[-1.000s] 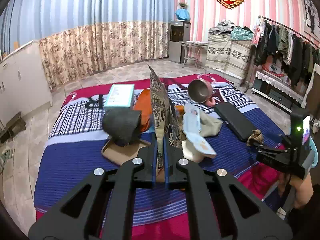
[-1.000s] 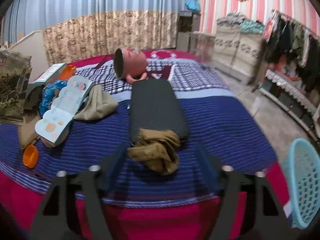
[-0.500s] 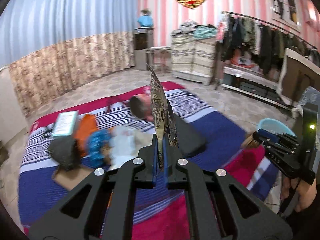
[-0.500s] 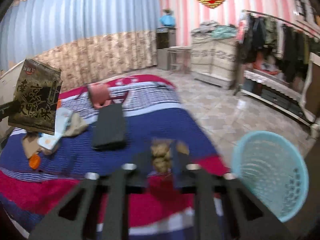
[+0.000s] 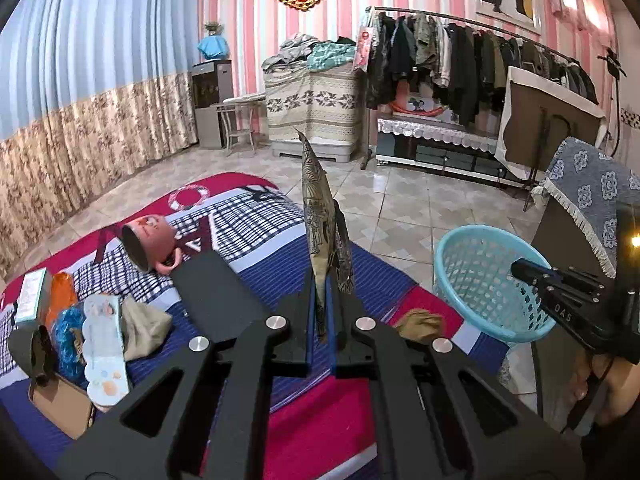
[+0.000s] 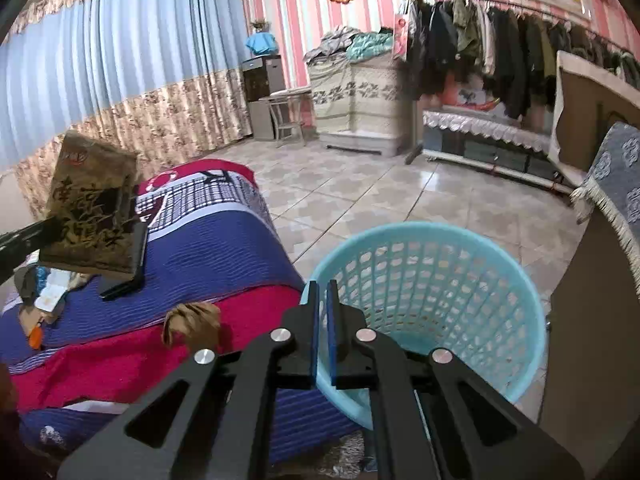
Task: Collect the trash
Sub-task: 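Carry the magazine and brown cloth in both tools over the light blue basket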
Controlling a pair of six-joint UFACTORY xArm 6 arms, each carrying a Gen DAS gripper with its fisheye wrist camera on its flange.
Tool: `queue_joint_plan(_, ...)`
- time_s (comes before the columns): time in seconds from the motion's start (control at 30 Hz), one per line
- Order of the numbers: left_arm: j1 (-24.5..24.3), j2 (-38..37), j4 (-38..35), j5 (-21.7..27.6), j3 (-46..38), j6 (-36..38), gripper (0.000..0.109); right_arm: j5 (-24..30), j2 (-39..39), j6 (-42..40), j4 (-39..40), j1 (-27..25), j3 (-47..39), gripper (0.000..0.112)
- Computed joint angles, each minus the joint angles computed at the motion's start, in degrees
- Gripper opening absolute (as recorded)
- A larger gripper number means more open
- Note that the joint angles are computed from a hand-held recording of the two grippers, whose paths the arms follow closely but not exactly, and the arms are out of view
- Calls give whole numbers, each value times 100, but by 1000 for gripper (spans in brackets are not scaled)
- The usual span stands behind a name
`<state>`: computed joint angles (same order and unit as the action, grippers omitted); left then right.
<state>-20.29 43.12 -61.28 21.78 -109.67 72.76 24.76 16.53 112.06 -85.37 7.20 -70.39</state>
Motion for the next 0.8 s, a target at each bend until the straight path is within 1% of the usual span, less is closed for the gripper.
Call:
queue_joint_plan(0.03,10,-24,-122,14,39,117,3,-41,51,11,-55,3,-49,7)
queue_joint_plan(0.07,27,-29,-149,9,40,146,3,-77,140,-40,-43,22,-133,11)
queue_joint_plan(0.1,38,-1,-122,-35,16,120,3,-96,215,-96,0,41,-207,38)
queue_joint_plan(0.13,69,16,-36,-100,27,24,3,-58,220,-6,-74,89,-193,74)
queue_joint_plan(0.17,119,35,56,-112,23,-79,3,12,312,240,-320,170,-302,78)
queue_joint_plan(0.23,236,68,194,-134,9,-256,3,-124,411,270,-441,207,-397,78)
queue_joint_plan(0.33,392,125,402,-174,9,-489,3,-353,872,-257,-102,277,-916,78)
queue_joint_plan(0.37,441,133,454,-193,28,-533,3,-402,1029,-488,68,301,-1088,78)
queue_joint_plan(0.43,543,150,503,-171,49,-581,3,-511,1466,-1306,779,326,-1512,78)
queue_joint_plan(0.47,585,165,537,-142,41,-636,3,-535,1587,-1583,1047,335,-1616,76)
queue_joint_plan(0.5,623,166,540,-109,48,-656,3,-575,1782,-1946,1404,341,-1782,68)
queue_joint_plan(0.53,635,161,519,-104,57,-629,3,-648,1866,-2101,1541,330,-1844,51)
queue_joint_plan(0.57,650,140,422,-100,86,-509,3,-710,1907,-2239,1657,323,-1868,45)
queue_joint_plan(0.67,637,148,236,-11,35,-265,3,-439,1668,-1769,1076,396,-1716,42)
queue_joint_plan(0.77,532,175,150,96,-49,-115,3,-85,1194,-1253,514,418,-1319,42)
queue_joint_plan(0.8,485,168,100,117,-56,-53,3,139,890,-984,258,417,-1034,42)
